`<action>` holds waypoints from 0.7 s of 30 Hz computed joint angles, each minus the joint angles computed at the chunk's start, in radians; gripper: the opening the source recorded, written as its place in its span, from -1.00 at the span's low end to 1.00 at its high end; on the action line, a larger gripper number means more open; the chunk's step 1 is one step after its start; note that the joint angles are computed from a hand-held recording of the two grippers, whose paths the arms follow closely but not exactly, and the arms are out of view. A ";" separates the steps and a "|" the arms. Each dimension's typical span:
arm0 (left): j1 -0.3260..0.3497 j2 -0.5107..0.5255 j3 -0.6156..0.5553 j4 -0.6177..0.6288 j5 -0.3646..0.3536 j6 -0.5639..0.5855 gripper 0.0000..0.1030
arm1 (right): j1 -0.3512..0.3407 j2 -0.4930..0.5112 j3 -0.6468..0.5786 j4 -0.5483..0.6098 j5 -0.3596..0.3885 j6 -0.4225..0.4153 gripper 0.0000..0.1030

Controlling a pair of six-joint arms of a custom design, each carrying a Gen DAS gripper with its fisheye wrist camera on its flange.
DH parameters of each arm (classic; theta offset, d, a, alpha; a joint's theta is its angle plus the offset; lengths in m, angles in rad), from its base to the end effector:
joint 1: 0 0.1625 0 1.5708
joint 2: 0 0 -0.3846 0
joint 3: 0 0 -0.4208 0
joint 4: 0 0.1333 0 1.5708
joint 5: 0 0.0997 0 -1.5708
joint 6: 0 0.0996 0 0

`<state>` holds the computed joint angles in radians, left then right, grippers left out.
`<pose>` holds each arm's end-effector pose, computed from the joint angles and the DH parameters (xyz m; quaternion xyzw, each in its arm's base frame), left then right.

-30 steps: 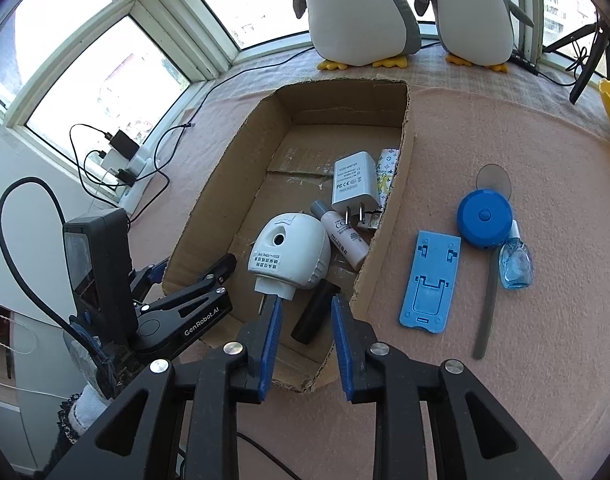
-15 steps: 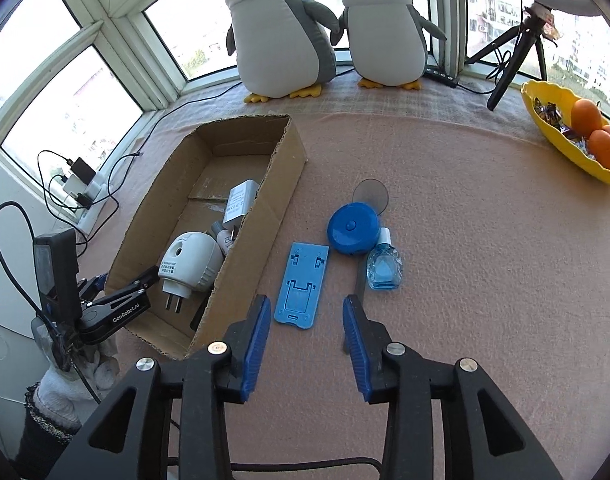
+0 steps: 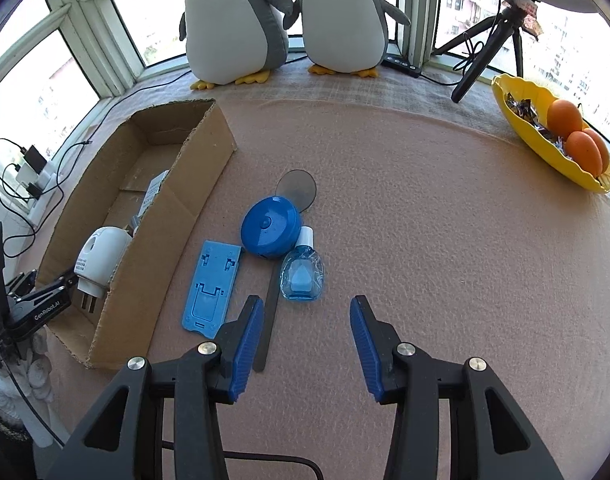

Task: Organize rigid objects
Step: 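Withdraw the right gripper and move it to the blue eye-drop bottle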

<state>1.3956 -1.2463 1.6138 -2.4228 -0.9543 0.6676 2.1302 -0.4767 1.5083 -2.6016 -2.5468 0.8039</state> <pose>0.0762 -0.6649 0.3504 0.3120 0.8739 -0.1499 0.3414 0.3919 -0.5303 -0.0780 -0.1075 -0.8767 0.2951 0.3643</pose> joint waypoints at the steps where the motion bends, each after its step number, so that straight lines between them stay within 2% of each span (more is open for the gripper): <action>1: 0.000 0.000 0.000 0.000 0.000 0.000 0.31 | -0.002 0.009 -0.012 0.008 -0.006 -0.012 -0.20; 7: 0.000 0.000 -0.001 0.001 -0.001 -0.001 0.31 | -0.019 0.060 -0.083 0.056 -0.026 -0.064 -0.20; 16: 0.003 0.000 -0.002 0.003 -0.002 -0.002 0.31 | -0.046 0.076 -0.107 0.086 -0.020 -0.076 -0.21; 21: 0.003 0.000 -0.002 0.003 -0.002 -0.001 0.31 | -0.054 0.074 -0.109 0.106 -0.016 -0.069 -0.33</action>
